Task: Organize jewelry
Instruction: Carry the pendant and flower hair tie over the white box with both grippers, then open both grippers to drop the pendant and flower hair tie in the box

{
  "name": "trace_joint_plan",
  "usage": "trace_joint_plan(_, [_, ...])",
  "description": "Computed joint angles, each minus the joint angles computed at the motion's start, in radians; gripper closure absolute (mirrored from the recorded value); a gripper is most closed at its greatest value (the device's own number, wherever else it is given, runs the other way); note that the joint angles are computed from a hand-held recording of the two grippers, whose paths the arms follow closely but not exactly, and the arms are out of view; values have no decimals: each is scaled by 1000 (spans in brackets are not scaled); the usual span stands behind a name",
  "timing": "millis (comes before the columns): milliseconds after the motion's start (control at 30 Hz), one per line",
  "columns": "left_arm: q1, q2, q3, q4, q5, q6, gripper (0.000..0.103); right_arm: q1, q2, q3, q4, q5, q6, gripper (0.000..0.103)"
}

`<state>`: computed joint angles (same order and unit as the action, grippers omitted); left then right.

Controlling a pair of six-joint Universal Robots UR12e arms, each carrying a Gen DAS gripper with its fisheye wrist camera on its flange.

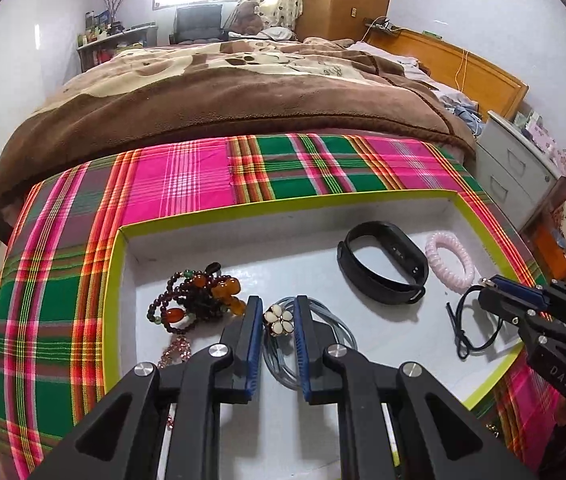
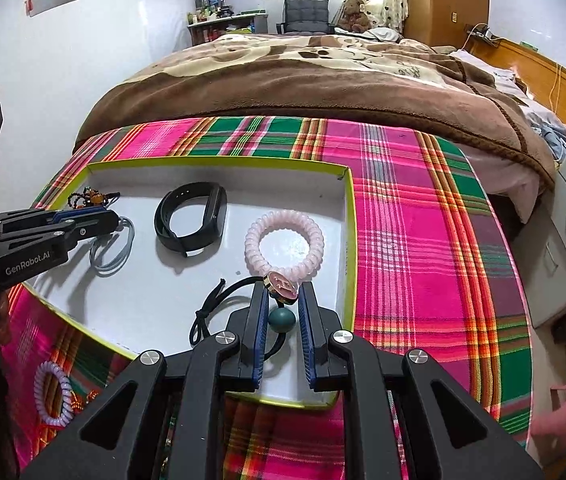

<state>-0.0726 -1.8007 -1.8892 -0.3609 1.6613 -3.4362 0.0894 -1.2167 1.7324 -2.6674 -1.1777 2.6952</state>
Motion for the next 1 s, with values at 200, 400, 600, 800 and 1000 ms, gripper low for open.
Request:
trace_joint_plan(200, [4, 12, -12, 20, -14, -22, 75, 0, -6, 6, -1, 14, 3, 66])
trace_joint_plan(400, [-2, 36, -36, 46, -14, -27, 73, -4, -18, 20, -5, 26, 11, 65])
trace_joint_plan(600, [-16, 58, -52, 51, 9, -27, 69, -11, -34, 39, -20, 43, 17, 64])
trace_joint_plan(800, [-42, 84, -72, 71, 49, -31, 69, -20, -56, 65, -34, 64, 12, 64])
trace_joint_plan(1000, [-58, 116, -104, 91, 47, -47, 69, -35, -82, 96, -37, 97, 3, 64])
